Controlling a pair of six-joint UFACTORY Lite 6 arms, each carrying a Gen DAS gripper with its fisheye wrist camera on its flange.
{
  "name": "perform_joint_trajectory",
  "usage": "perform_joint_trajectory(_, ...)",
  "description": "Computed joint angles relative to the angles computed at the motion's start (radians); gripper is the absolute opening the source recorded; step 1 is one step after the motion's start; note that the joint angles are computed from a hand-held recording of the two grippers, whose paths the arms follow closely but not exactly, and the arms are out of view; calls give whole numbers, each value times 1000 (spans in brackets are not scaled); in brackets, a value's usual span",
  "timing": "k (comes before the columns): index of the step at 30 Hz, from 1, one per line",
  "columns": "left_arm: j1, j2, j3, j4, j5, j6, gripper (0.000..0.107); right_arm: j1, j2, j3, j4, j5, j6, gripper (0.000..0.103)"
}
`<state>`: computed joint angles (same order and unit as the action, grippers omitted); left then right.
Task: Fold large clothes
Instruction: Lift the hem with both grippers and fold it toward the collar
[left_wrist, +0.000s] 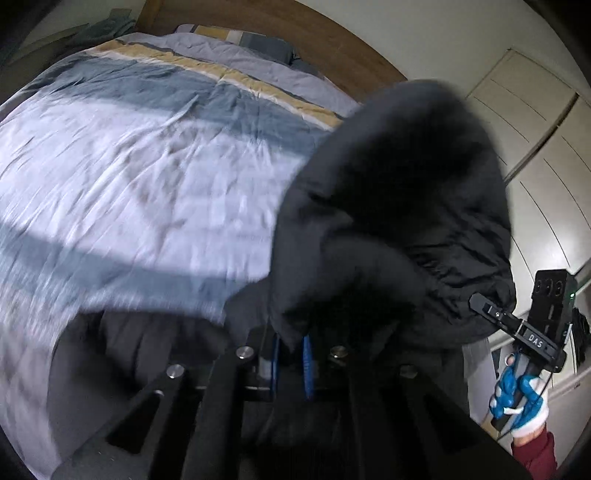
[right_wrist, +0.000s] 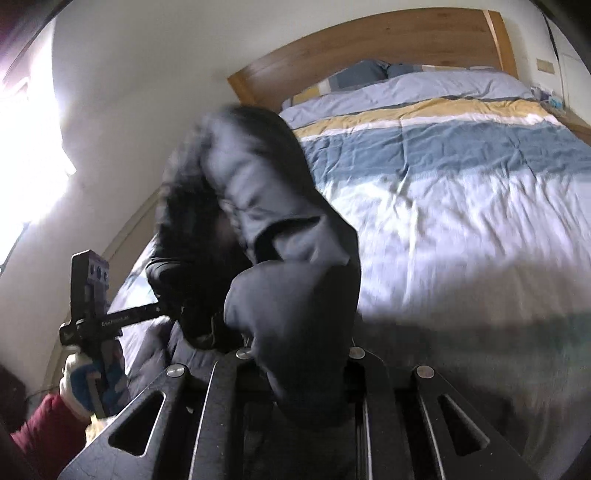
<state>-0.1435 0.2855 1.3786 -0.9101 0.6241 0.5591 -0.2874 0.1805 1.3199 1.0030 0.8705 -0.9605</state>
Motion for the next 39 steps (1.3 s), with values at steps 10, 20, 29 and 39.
perform_joint_trajectory(10,-7,-281,-492,22,-106,54,8,-85,-290,-559,103,-105,-244,26)
perform_joint_trajectory(20,-8,-91,-318,153,-151,-138,7,25,-129,-463,194,-360,-276,25)
perform_joint_trajectory(29,9,-329,-467,102,-156,-108,9,59,-193,-561,287,-423,-432,25)
perform_joint_trajectory(39,83,-396,-190,56,44,-117,41,36,-282,-643,337,-397,-526,43)
